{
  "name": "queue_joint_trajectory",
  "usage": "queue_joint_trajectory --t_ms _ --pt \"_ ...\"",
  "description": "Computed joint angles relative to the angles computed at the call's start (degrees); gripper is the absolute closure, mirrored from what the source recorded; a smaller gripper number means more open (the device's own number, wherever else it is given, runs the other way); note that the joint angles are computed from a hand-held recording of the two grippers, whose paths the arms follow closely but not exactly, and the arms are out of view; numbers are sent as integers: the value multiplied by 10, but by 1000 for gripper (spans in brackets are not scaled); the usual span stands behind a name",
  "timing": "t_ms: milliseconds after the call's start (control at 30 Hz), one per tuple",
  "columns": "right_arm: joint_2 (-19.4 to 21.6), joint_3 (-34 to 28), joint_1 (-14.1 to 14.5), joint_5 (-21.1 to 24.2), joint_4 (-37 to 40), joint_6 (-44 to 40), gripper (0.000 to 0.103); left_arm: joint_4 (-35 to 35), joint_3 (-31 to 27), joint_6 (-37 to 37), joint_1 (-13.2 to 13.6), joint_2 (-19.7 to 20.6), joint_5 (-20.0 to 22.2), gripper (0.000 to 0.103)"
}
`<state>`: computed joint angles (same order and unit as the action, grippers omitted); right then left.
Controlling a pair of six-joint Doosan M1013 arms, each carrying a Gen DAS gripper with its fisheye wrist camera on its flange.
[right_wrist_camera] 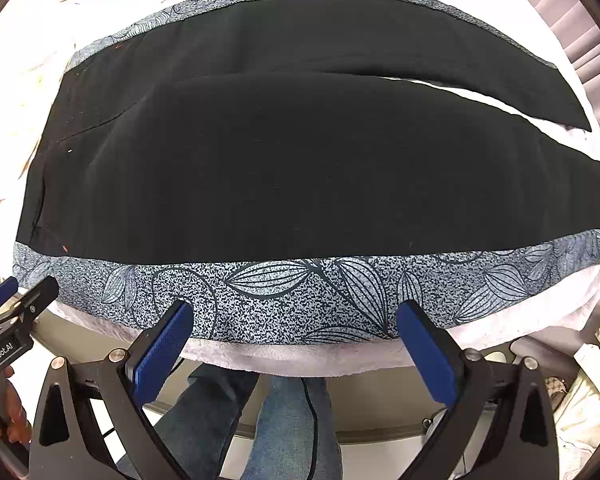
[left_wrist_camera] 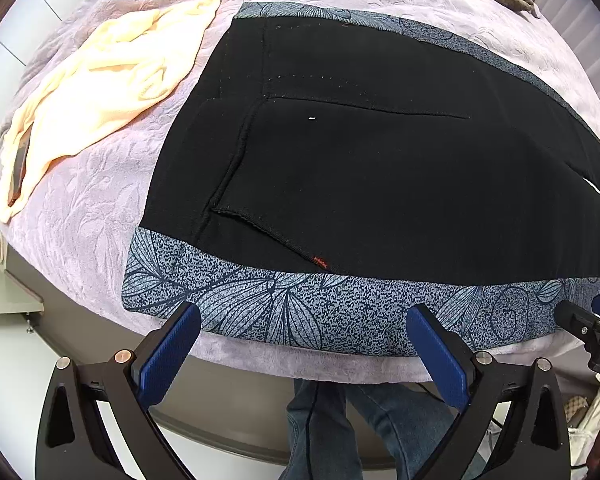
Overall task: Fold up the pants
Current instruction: 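Grasp the patterned side panel of the black trousers with both grippers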
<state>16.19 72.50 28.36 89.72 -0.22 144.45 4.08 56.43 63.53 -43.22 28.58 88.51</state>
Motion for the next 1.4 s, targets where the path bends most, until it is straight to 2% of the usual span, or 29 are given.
queue_joint_trajectory --t_ms 233,333,367,433,467,533,567,633,700,767,833,967,1100,1133,1267,1300,1400 --pt "-9 10 -4 -6 2 2 1 3 -3 2 -1 4 -4 0" --pt "-17 20 -7 -20 6 4 1 -12 8 -2 5 -1 -30 0" --pt "-27 31 -12 -48 18 4 1 -35 17 -5 12 -5 -44 0" --pt "-67 86 -31 -170 68 3 1 -90 35 -9 30 -13 -71 0" --pt "-99 122 -48 -245 120 10 2 -127 52 -15 41 -21 -94 0" --pt "-137 182 -62 -348 169 12 6 -154 72 -19 52 -33 -123 0" --pt "-155 211 -69 -376 193 18 19 -158 82 -17 56 -39 -135 0" --pt "-176 251 -79 -397 244 7 39 -155 89 -13 58 -44 -141 0" --pt "-197 294 -81 -414 286 10 39 -154 95 -11 59 -47 -140 0" --pt "-206 313 -81 -425 296 16 39 -154 97 -9 59 -47 -137 0" --pt "-214 333 -79 -463 307 20 39 -154 98 -10 56 -47 -132 0" --pt "-207 341 -86 -511 357 -31 39 -168 109 -15 54 -52 -144 0" --pt "-186 339 -81 -542 453 -132 39 -188 134 -20 54 -68 -164 0" --pt "-173 336 -78 -551 502 -176 39 -196 140 -21 55 -71 -168 0" --pt "-134 308 -68 -565 596 -264 39 -257 179 -26 66 -93 -208 0" --pt "-129 297 -70 -567 598 -270 39 -278 190 -26 69 -98 -222 0" --pt "-134 282 -74 -575 629 -316 39 -329 209 -26 74 -102 -267 0"
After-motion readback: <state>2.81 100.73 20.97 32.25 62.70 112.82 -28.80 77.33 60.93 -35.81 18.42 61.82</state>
